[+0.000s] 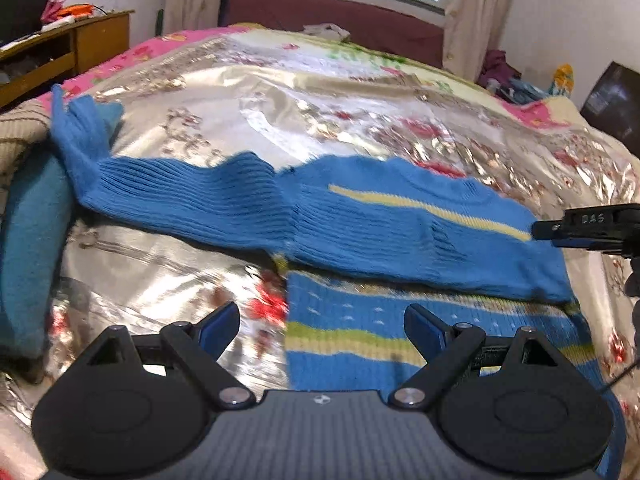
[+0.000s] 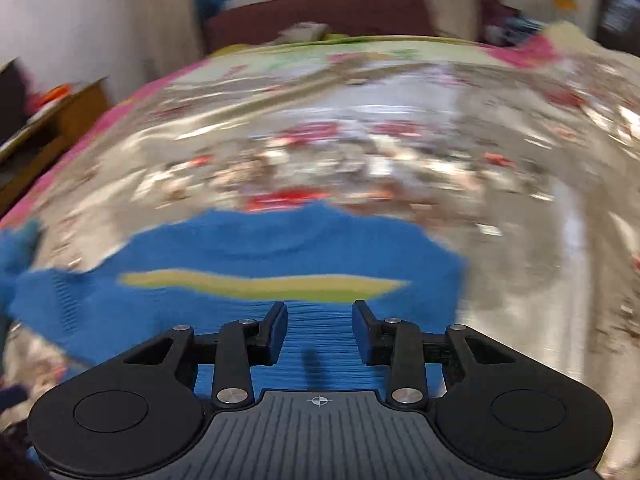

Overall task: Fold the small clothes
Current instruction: 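Open the right gripper to release the sleeve on the body, then move the left gripper to the cuff of the other sleeve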

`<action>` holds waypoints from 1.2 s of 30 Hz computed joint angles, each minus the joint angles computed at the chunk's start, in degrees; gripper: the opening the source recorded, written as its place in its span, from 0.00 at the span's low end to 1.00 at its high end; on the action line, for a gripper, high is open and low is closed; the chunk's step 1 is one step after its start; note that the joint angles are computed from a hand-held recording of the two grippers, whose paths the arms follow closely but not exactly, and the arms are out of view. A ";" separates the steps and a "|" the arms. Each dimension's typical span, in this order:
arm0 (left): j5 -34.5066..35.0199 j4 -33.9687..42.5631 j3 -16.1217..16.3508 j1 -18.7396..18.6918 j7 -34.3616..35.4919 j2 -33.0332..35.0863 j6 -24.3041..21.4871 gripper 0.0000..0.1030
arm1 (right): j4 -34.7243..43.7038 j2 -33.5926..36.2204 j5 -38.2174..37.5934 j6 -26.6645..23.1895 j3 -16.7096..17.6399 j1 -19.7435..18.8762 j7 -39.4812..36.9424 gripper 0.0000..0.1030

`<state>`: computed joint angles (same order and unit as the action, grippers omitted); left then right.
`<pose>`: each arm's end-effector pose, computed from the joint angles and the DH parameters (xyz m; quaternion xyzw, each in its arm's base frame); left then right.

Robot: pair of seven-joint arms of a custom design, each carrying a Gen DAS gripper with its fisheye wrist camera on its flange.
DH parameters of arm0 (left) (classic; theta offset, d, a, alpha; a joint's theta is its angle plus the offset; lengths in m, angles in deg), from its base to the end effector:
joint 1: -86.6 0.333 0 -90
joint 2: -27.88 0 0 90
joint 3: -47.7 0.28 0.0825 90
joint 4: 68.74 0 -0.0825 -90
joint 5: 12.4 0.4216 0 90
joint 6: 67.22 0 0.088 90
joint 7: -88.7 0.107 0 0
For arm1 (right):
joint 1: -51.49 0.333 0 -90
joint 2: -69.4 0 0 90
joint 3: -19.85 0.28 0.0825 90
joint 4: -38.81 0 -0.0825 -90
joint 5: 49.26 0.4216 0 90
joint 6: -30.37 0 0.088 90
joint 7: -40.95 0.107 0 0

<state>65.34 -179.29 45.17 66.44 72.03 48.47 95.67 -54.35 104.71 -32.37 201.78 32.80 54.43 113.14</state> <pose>0.5816 -0.2979 0.2760 -0.7237 0.5624 -0.3173 0.2436 0.7295 0.1588 0.3019 -0.7213 0.5773 -0.1718 0.3420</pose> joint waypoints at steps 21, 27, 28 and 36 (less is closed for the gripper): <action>5.23 -5.67 -2.61 4.72 -8.04 -5.07 -3.39 0.91 | -7.20 -3.15 2.87 2.33 1.75 -0.70 -1.05 0.35; 1.35 -1.56 -2.52 4.07 -0.69 -1.72 -1.80 0.91 | -13.77 -6.72 -1.28 7.79 -5.55 1.84 5.01 0.35; 0.40 -0.57 -2.35 3.83 0.71 -0.94 -1.40 0.91 | -13.77 -6.54 -1.73 7.67 -6.04 1.63 6.21 0.35; -9.41 8.30 -0.44 0.73 15.00 6.21 -1.02 0.91 | -13.97 -5.45 -5.13 8.40 -2.14 -3.64 7.30 0.35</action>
<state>55.93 -171.00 44.73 67.16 87.03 54.69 94.65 -68.32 99.26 -37.50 210.18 30.66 50.79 120.44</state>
